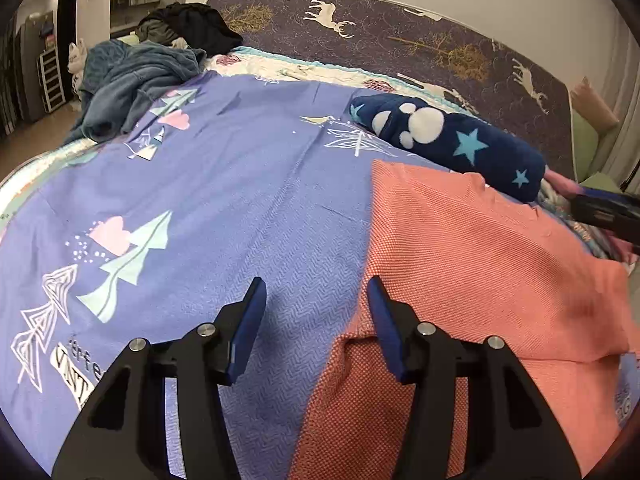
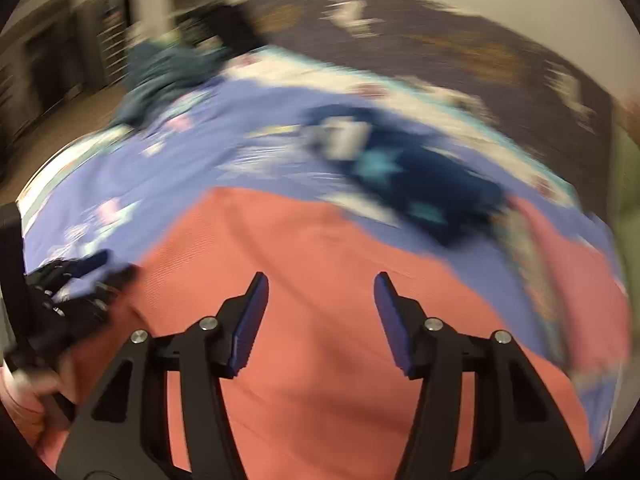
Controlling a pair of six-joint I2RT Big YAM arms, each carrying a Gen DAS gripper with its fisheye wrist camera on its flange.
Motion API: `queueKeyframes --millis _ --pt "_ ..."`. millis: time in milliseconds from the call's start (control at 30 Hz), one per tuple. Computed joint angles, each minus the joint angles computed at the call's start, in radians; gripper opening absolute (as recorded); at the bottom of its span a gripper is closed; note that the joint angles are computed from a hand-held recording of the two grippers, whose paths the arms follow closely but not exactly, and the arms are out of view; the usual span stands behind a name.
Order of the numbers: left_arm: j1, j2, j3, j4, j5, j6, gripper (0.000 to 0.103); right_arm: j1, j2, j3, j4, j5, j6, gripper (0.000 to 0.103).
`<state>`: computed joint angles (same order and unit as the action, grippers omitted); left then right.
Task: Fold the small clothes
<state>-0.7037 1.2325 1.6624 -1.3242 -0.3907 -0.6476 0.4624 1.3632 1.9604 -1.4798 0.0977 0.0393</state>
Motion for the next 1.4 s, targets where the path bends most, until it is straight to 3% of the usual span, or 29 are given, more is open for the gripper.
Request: queueKeyframes --millis 100,167,233,300,333,400,467,533,567,633,733,767,833,900,933,1000,1033,1067,1100,1167,1233,1367,1400 --pt "0.012 -0.006 -0.011 0.017 0.038 0.001 0.050 0.037 0.165 0.149 -0.045 -0.121 0.037 0.057" --pt "0.017 -0.008 -0.018 0.026 0.062 0.000 0.047 0.058 0.264 0.248 -0.071 -0.138 0.071 0.066" --pt "0.024 -0.013 -0.027 0.039 0.083 -0.002 0.045 0.073 0.351 0.335 -0.114 -0.126 0.099 0.066" --pt "0.029 -0.021 -0.036 0.051 0.094 -0.007 0.043 0.075 0.436 0.414 -0.178 -0.141 0.101 0.011" --pt "0.029 -0.024 -0.041 0.055 0.093 -0.012 0.042 0.083 0.464 0.434 -0.197 -0.138 0.107 0.006" --pt "0.032 -0.031 -0.047 0.055 0.081 -0.036 0.031 0.106 0.457 0.411 -0.132 -0.119 0.081 0.006" --pt "0.038 -0.043 -0.059 0.066 0.083 -0.052 0.030 0.118 0.443 0.380 -0.049 -0.103 0.080 0.003" --pt "0.044 -0.060 -0.074 0.082 0.078 -0.071 0.023 0.111 0.393 0.293 0.080 -0.115 0.123 0.009" --pt "0.050 -0.071 -0.085 0.099 0.086 -0.076 0.022 0.108 0.382 0.276 0.095 -0.108 0.142 0.018" --pt "0.061 -0.101 -0.115 0.148 0.112 -0.081 0.021 0.101 0.348 0.242 0.093 -0.099 0.167 0.020" --pt "0.062 -0.135 -0.140 0.236 0.160 -0.041 0.015 0.068 0.193 0.088 0.134 -0.087 0.165 0.020" --pt "0.063 -0.143 -0.145 0.278 0.208 -0.013 0.015 0.051 0.143 0.043 0.138 -0.100 0.161 0.020" --pt "0.069 -0.132 -0.132 0.348 0.396 0.052 0.015 -0.002 0.032 -0.051 0.132 -0.123 0.138 0.021" --pt "0.062 -0.085 -0.091 0.336 0.524 0.089 0.015 -0.094 -0.100 -0.161 0.112 -0.146 0.120 0.022" --pt "0.052 -0.055 -0.068 0.295 0.519 0.102 0.015 -0.149 -0.151 -0.204 0.102 -0.186 0.122 0.022" --pt "0.026 0.015 -0.045 0.190 0.438 0.112 0.014 -0.311 -0.257 -0.307 0.057 -0.307 0.139 0.022" --pt "0.041 0.025 -0.050 0.183 0.479 0.094 0.014 -0.356 -0.284 -0.342 0.039 -0.311 0.148 0.022" --pt "0.065 0.009 -0.066 0.218 0.524 0.065 0.014 -0.412 -0.316 -0.399 0.000 -0.271 0.159 0.020" --pt "0.081 0.003 -0.075 0.230 0.550 0.046 0.014 -0.449 -0.350 -0.463 0.010 -0.256 0.157 0.012" --pt "0.079 -0.006 -0.097 0.250 0.549 0.041 0.014 -0.552 -0.453 -0.591 0.135 -0.414 0.133 0.012" --pt "0.053 0.009 -0.065 0.210 0.488 0.068 0.014 -0.564 -0.475 -0.608 0.149 -0.429 0.163 0.012" --pt "-0.034 0.076 0.042 0.084 0.285 0.156 0.017 -0.476 -0.514 -0.578 0.137 -0.262 0.210 0.012" --pt "-0.059 0.094 0.067 0.052 0.228 0.178 0.017 -0.504 -0.545 -0.580 0.149 -0.274 0.218 0.013"
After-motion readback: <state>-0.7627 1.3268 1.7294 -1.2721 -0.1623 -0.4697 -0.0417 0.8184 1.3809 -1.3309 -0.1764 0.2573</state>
